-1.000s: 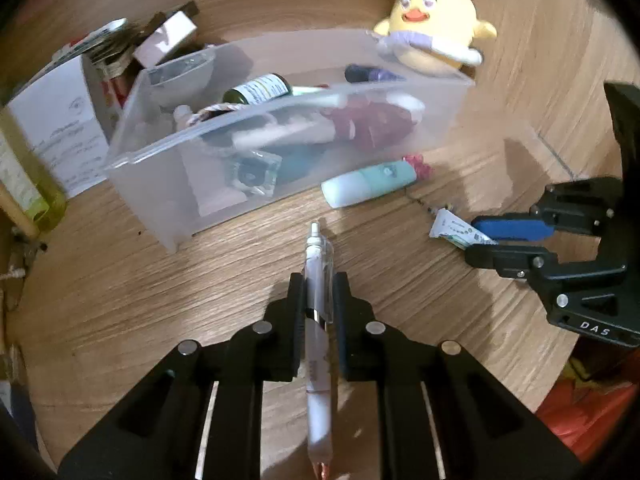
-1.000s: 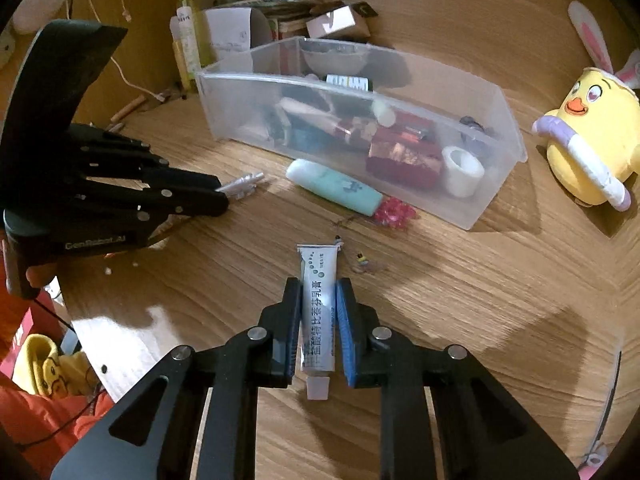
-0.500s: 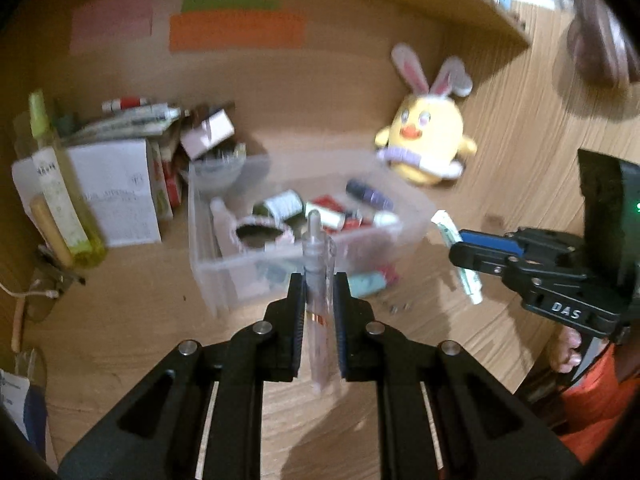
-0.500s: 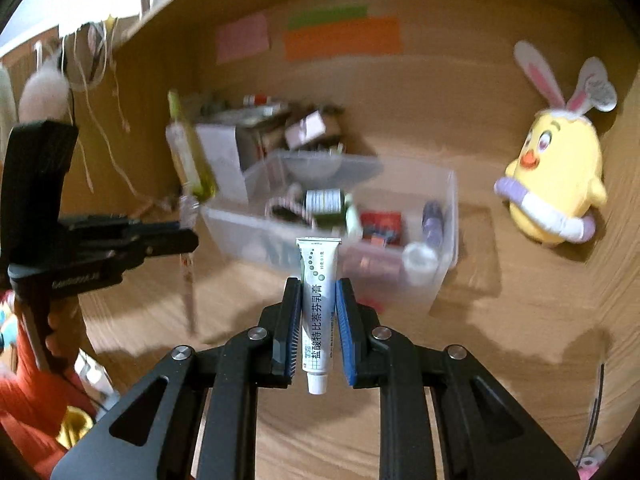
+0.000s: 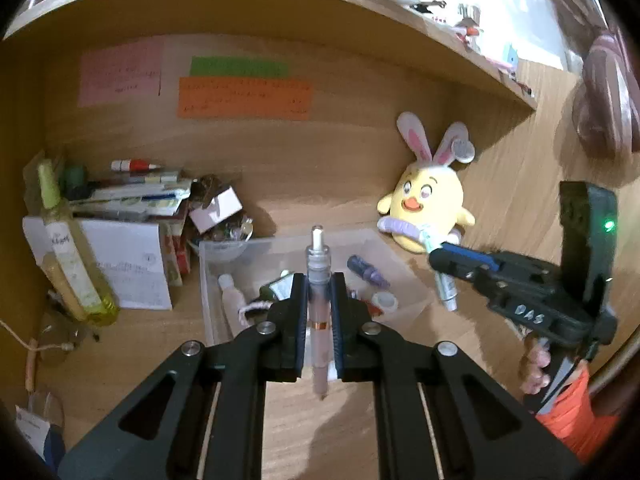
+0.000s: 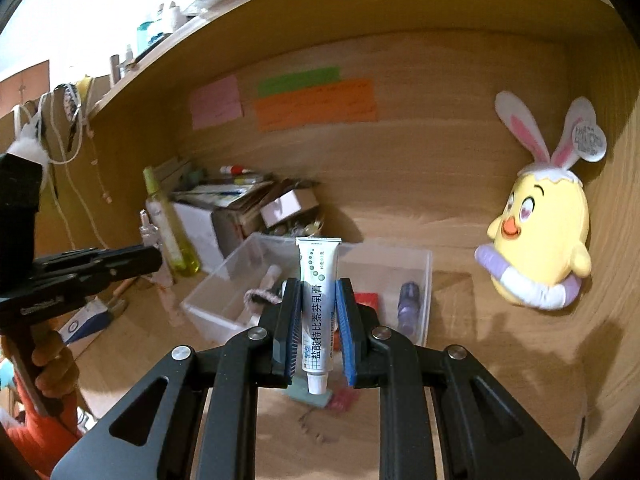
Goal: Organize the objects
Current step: 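Carry pen into clear box with left tool while right tool drops ointment tube in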
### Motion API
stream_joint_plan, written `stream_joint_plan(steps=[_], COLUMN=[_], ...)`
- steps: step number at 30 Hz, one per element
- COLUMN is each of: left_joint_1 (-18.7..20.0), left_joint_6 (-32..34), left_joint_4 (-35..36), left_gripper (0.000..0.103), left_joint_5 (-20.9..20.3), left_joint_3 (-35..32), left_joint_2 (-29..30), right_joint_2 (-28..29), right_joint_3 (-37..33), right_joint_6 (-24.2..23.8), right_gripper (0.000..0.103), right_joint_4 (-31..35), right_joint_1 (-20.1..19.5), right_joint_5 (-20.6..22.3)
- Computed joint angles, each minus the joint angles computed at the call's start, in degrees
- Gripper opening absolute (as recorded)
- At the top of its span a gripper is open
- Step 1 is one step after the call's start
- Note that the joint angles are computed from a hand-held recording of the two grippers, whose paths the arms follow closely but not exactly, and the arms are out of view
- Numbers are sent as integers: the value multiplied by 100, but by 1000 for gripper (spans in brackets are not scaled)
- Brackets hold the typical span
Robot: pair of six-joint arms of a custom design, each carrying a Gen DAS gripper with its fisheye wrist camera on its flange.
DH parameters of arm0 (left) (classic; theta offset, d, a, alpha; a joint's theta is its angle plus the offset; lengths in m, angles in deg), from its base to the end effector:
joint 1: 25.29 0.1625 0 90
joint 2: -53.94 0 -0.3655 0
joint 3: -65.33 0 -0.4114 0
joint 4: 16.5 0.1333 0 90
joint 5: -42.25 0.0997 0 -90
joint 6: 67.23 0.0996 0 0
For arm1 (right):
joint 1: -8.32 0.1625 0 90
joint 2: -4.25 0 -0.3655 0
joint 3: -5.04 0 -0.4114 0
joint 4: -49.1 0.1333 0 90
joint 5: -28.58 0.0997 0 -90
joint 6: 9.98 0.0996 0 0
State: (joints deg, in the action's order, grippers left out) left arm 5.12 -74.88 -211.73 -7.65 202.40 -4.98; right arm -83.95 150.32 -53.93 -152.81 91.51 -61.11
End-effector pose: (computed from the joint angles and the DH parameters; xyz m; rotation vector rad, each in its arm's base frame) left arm -0.2421 -0.3711 0.0505 0.9386 2.4520 -1.0530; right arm 0.0886 -0.3871 0.2066 0.7956 -2.3572 1.1687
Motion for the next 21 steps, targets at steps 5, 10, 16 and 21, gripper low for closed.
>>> stream_joint_plan(steps=[5,10,16,21], left_joint_1=[66,205,556,1000], left_joint_6=[168,310,362,87], left_joint_4=[-8,-144,-231,250], left_gripper=[10,10,10,10], left_joint_5=[15,87,-37,-311], left_joint_3=[-309,-690,-1143,-1436], left_joint_2=[117,435,926,1122], right_joint_2=[602,1154,1695,1935], right_joint_3=[-469,-853,-1229,-1418], right_joint_6=[72,29,-108,-162], right_gripper=[16,16,16,16], right_joint_4=[-175,-307,-243,-9], right_joint_1=[195,276,258,221], right_joint_5=[-385,-757,-1238,-1438])
